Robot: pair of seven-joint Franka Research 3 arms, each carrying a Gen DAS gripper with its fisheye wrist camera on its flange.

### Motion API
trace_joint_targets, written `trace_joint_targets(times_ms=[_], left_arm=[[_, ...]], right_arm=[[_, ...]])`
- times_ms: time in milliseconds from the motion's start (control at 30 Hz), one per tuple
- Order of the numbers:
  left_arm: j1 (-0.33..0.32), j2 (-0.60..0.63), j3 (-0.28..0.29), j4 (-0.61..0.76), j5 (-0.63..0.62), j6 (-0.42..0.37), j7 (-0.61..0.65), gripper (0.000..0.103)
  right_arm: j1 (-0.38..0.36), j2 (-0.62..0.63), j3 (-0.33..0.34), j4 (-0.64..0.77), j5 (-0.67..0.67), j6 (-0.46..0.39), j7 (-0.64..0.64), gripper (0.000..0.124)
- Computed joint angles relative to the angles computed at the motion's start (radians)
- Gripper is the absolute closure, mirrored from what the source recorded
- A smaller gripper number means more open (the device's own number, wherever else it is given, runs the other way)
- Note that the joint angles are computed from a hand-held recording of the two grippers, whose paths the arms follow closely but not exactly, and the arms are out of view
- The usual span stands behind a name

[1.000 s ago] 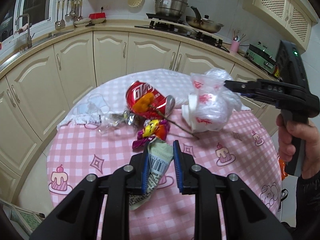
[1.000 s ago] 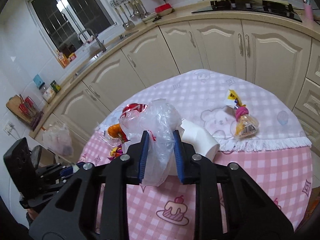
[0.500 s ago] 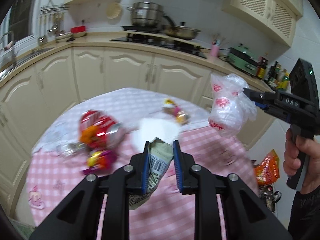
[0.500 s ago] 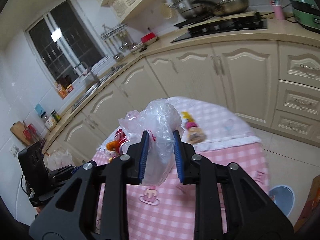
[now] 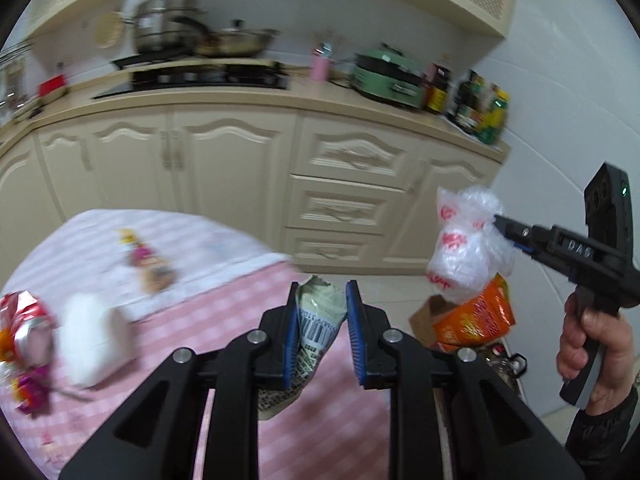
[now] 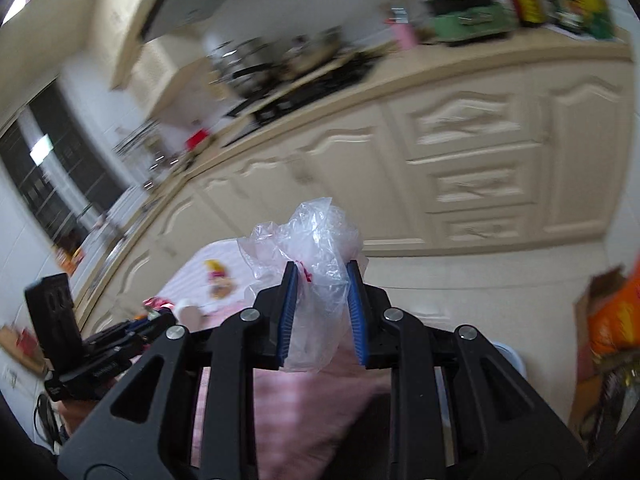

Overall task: Collect trash
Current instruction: 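Carry the wrapper and plastic bag to the blue bin and release both, then swing both tools back over the table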

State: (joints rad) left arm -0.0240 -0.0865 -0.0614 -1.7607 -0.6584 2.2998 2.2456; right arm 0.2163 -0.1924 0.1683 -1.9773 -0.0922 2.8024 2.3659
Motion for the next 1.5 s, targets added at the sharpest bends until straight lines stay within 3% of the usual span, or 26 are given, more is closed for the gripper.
trace_joint_targets(times_ms=[133,233,400,667,767,800,833,900,933,967,1067,1500], left_arm=[[-0.046,0.066,-0.056,0.04,0.035,-0.008,-0.047,0.082],[-0.071,0.145,-0.098,0.098,0.068,-0.061,-0.11,0.082],[-0.11,0.267,-0.16,0.168,0.165,-0.093,-0.233,0.082],[-0.16,0.419,-0.213,0.269,0.325,-0.142,-0.348,0.081],[-0.174,0.475,-0.224,0.315,0.37,-0.157,-0.387,0.077],[-0.177,0.489,-0.225,0.332,0.387,-0.169,-0.399,0.068],[-0.183,0.503,-0.225,0.344,0.406,-0.176,-0.413,0.047],[-0.186,0.51,-0.222,0.344,0.431,-0.162,-0.449,0.023],[-0.184,0.507,-0.222,0.337,0.437,-0.151,-0.46,0.02],[-0.185,0.511,-0.222,0.342,0.45,-0.151,-0.468,0.019],[-0.188,0.507,-0.214,0.347,0.502,-0.155,-0.486,0.013],[-0.144,0.37,-0.22,0.238,0.471,-0.063,-0.439,0.011]], right_arm=[[-0.044,-0.081,-0.019,-0.144,0.008,-0.011,0.04,0.1],[-0.088,-0.112,-0.013,-0.225,0.008,-0.043,0.075,0.1],[-0.109,-0.142,-0.031,-0.347,0.073,-0.036,0.094,0.1],[-0.103,-0.082,-0.057,-0.392,0.161,-0.025,0.085,0.1],[-0.092,-0.051,-0.068,-0.389,0.192,-0.021,0.07,0.099],[-0.088,-0.042,-0.073,-0.389,0.204,-0.019,0.065,0.099],[-0.081,-0.033,-0.08,-0.389,0.223,-0.016,0.058,0.094],[-0.06,-0.016,-0.099,-0.398,0.288,0.004,0.031,0.072],[-0.057,-0.015,-0.101,-0.408,0.307,0.02,0.033,0.051],[-0.069,-0.015,-0.091,-0.417,0.295,0.023,0.064,0.041],[-0.088,-0.018,-0.078,-0.428,0.267,0.01,0.116,0.028],[-0.103,-0.047,-0.05,-0.397,0.137,-0.082,0.223,0.027]])
